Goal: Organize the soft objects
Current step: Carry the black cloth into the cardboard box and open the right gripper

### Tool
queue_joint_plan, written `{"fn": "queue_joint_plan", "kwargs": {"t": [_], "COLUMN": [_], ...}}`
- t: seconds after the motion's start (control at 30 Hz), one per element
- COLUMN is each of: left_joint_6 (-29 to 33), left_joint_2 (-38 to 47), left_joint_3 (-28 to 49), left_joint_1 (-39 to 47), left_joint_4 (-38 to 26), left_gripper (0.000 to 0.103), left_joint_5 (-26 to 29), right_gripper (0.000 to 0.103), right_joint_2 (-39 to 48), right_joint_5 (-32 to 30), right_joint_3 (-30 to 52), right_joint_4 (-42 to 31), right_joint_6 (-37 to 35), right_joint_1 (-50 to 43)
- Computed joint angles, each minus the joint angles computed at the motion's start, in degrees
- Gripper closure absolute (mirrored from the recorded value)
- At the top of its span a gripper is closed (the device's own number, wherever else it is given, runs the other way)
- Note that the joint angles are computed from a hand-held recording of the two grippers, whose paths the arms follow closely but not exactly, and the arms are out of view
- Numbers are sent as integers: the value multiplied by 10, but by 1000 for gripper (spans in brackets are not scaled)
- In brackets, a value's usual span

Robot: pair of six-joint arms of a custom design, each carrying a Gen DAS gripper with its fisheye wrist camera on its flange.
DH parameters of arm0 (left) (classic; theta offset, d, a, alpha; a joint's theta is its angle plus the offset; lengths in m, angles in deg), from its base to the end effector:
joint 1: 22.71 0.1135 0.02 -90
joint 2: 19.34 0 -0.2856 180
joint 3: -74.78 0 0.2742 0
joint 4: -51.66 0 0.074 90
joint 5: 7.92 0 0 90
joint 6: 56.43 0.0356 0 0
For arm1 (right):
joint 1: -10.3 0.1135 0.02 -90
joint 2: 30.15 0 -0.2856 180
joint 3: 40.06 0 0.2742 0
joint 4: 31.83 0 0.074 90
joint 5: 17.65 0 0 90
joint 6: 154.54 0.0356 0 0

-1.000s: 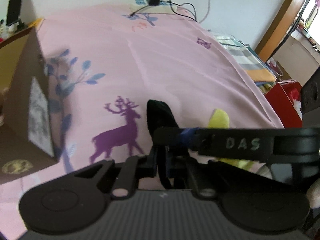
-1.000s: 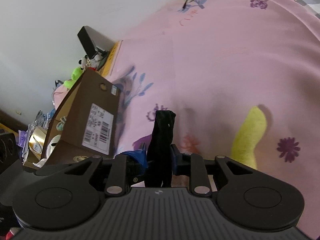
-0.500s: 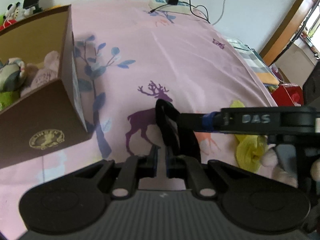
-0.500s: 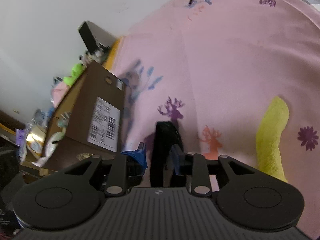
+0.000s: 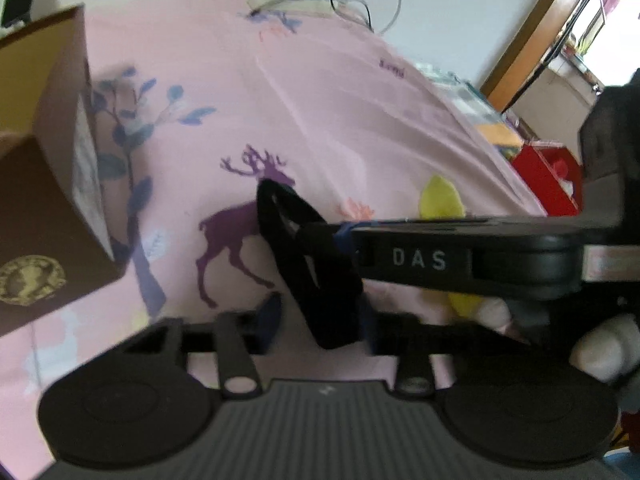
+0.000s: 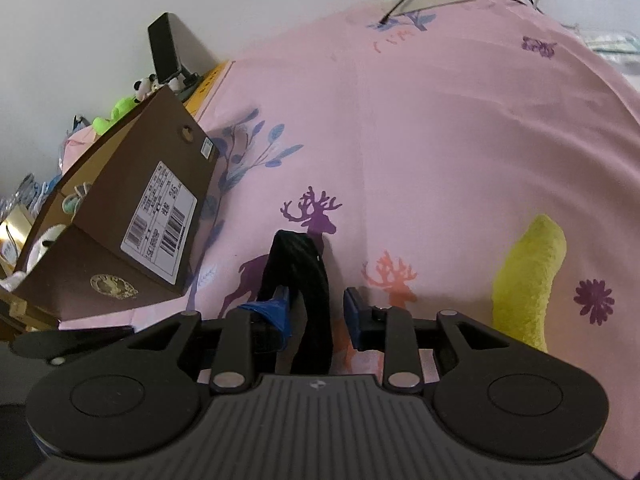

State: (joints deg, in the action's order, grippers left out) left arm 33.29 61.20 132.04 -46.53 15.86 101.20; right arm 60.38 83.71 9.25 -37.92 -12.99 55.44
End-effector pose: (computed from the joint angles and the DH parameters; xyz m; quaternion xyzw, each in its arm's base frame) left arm 0.2517 -0.1238 0.1945 0.2372 0.9214 -0.2114 0.2237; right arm 0.2185 0.2096 0.1384 0.0878 0.9234 0.2093 0.3096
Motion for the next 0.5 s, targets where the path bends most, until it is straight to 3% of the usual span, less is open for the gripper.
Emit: {"fn": "queue_joint_plan", "kwargs": {"t": [0.1,0.2,0.3,0.5], "left_joint_6": [2,8,11,32], "left_joint_2": [15,11,-12,-76], "left_joint_3": [3,2,-4,-9], "left_joint_1": [-12,-20,-23,11], "left_joint_4": [9,9,9,-25], "left_gripper": [92,99,99,99], "left_joint_5": [-11,-20,-29,6], "right_gripper": [95,98,99,100], "right_joint_2": [1,-8,-19,-69], "right_joint_5": [-5,-38,-77,-115], "right_joint_3": [-4,-20,-43,-85], "right_joint_4": [9,31,61,116], "right_joint_6": [-18,13,56,126], "right_joint_1": [1,-10,-21,-25]}}
